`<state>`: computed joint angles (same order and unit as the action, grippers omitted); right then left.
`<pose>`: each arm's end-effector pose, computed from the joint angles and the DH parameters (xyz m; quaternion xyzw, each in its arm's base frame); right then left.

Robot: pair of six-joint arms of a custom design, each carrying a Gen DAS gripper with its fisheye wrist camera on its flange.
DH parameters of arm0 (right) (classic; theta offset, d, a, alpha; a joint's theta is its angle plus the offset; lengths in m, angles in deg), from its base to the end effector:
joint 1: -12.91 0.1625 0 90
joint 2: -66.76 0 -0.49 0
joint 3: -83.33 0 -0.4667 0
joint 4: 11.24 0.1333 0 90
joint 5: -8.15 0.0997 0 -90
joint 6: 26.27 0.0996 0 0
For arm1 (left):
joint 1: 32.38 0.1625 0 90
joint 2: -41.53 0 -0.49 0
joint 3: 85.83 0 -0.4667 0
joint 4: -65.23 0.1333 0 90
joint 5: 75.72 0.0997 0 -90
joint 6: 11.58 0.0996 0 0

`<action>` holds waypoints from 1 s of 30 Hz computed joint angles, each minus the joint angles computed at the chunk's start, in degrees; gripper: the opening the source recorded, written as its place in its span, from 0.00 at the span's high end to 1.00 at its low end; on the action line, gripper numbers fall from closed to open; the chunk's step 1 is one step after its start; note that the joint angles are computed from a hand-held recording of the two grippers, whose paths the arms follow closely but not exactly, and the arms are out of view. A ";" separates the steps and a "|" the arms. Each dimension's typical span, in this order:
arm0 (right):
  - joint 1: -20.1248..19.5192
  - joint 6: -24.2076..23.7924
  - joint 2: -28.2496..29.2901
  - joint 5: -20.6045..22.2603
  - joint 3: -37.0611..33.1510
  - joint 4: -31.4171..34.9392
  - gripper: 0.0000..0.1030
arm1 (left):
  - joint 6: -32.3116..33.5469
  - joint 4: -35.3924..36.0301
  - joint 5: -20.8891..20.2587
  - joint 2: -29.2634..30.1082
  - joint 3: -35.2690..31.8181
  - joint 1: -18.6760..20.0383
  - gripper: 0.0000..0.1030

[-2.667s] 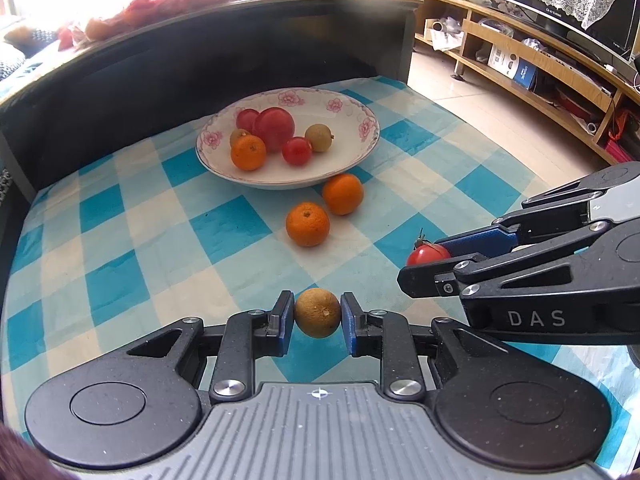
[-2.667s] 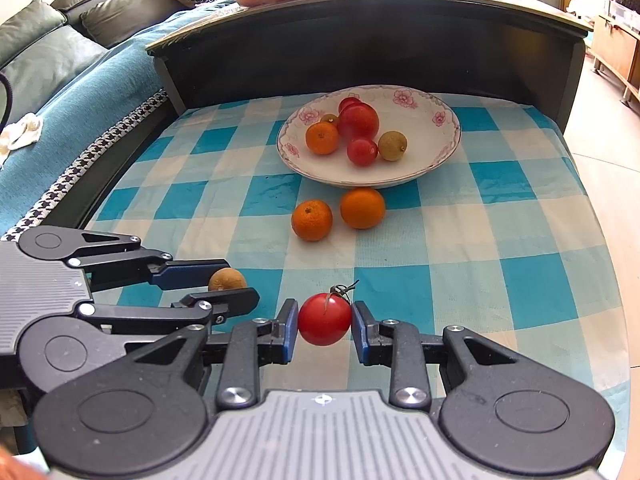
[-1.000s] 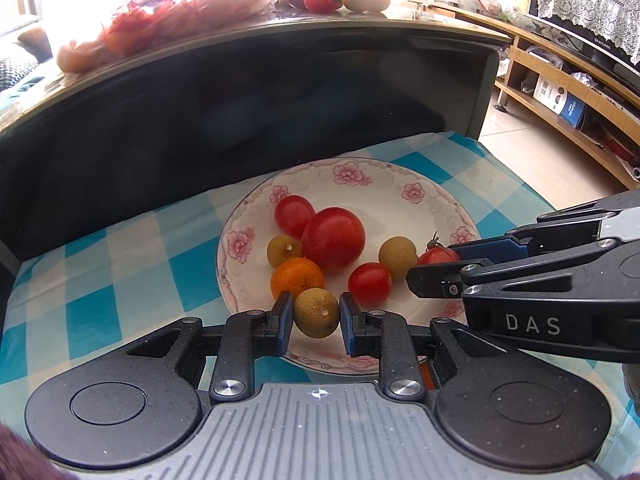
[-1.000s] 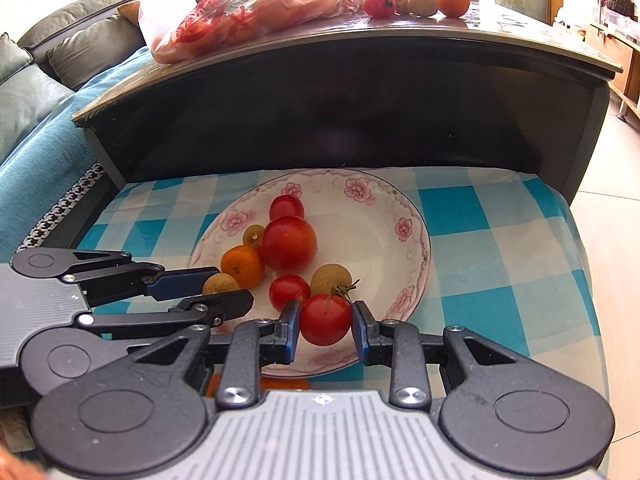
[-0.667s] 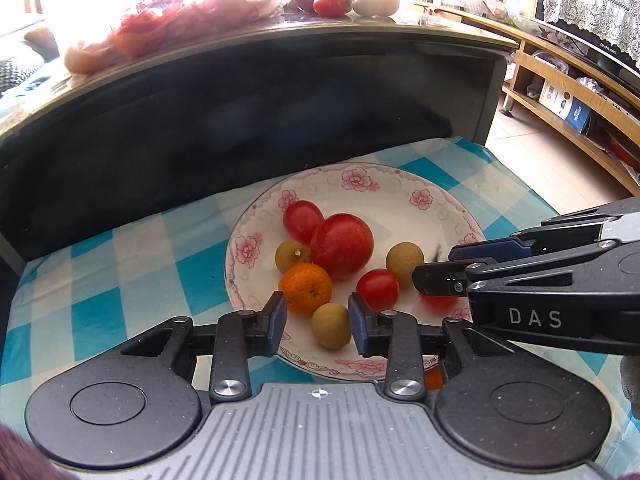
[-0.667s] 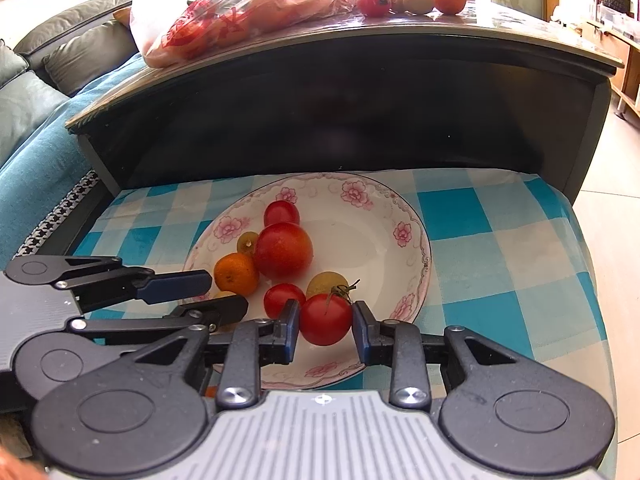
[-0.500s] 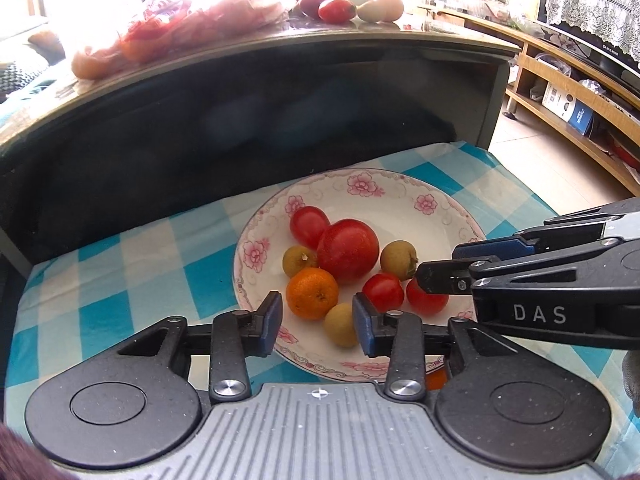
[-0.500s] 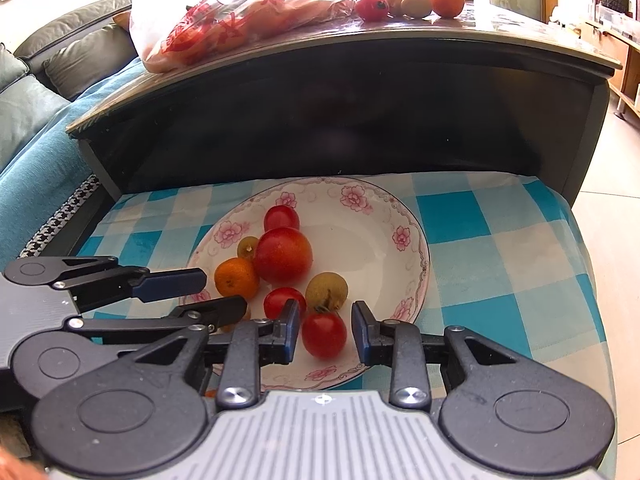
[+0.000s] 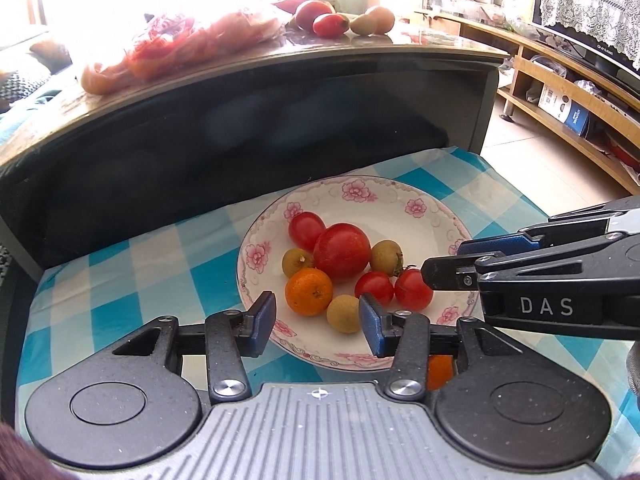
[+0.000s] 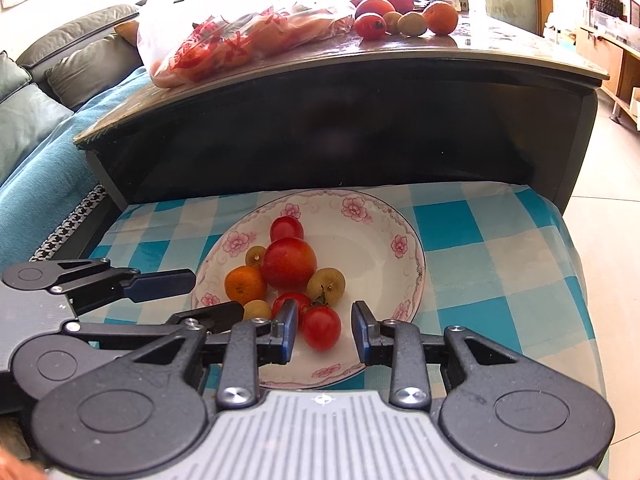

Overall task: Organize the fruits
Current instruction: 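Withdraw both open grippers from the bowl toward the two mandarins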

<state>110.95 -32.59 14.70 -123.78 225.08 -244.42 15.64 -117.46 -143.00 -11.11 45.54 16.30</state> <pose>0.1252 -0.4092 0.1183 -0.0555 -0.8475 0.4250 0.3132 -0.2061 -0.4945 0.0292 0.5282 0.8177 -0.1422 0.1794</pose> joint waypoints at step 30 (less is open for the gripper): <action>4.22 8.34 1.49 -5.84 5.28 0.63 0.65 | -2.70 4.49 -1.27 -3.44 5.82 0.28 0.37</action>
<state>115.17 -24.25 16.19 -129.61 230.36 -243.79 12.94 -112.97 -144.28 -14.55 51.37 16.58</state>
